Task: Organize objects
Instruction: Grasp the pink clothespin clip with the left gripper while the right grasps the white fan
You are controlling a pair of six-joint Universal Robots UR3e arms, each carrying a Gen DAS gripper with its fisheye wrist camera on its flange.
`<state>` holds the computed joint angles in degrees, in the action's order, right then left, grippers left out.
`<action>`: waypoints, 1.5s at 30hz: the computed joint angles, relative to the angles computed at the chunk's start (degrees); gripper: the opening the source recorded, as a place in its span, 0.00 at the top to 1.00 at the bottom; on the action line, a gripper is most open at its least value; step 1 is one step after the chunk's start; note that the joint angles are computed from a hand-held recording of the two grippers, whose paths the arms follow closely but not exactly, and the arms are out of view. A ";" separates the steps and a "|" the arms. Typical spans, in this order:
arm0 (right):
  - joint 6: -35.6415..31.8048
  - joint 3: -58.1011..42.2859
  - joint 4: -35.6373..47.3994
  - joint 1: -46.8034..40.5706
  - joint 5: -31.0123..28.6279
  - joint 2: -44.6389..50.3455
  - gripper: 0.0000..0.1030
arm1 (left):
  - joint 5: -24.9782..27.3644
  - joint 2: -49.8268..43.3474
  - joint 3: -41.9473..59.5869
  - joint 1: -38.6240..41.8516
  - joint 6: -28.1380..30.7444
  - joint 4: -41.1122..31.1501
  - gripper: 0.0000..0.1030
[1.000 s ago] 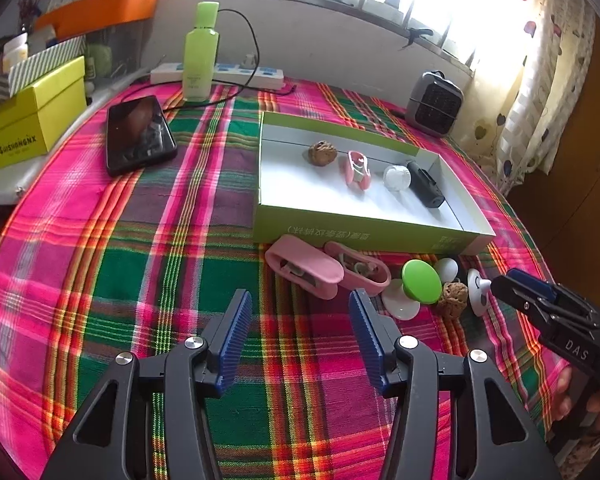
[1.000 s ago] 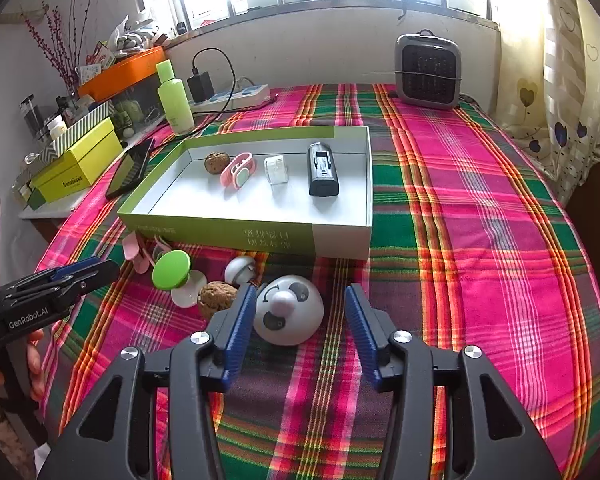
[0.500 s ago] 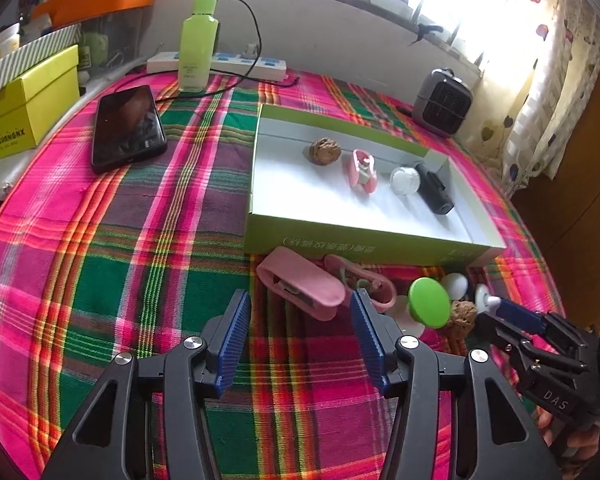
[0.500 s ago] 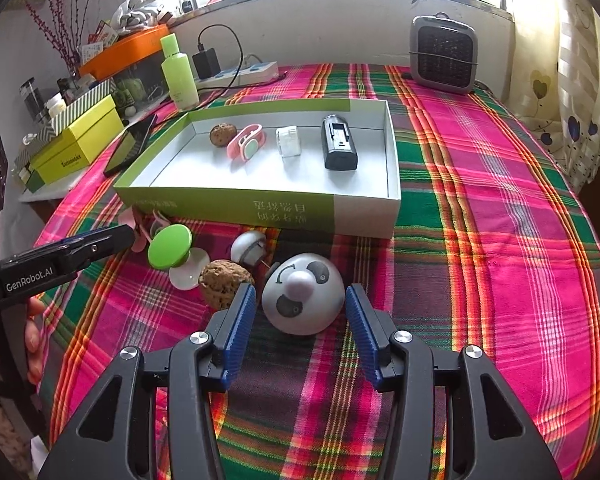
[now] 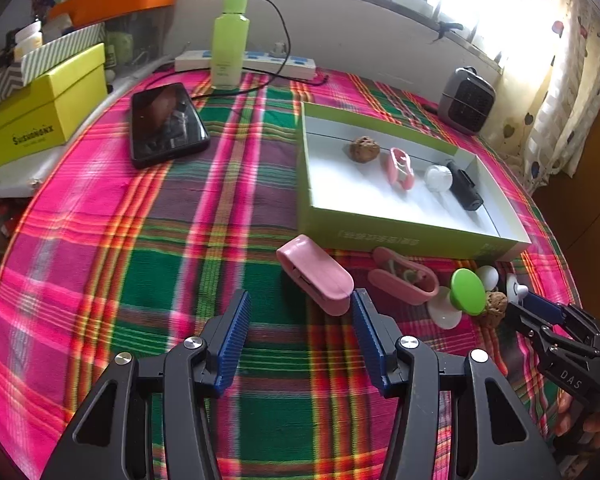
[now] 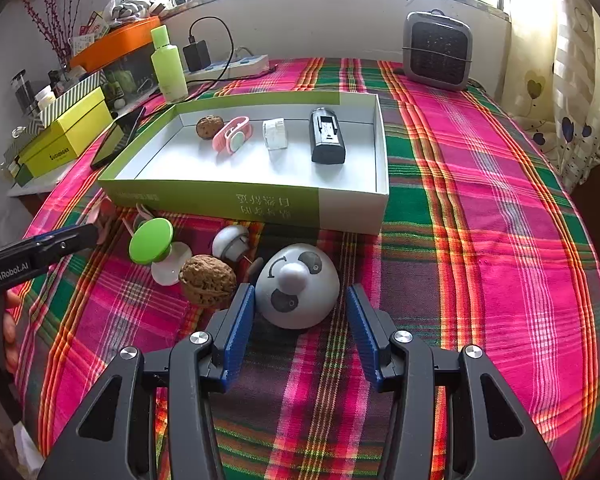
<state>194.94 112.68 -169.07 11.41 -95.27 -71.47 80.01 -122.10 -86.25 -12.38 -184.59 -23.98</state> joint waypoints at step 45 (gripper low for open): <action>-0.96 -5.07 2.00 0.79 -3.62 3.72 0.53 | 6.76 -7.77 12.22 -1.99 -1.78 -4.26 0.65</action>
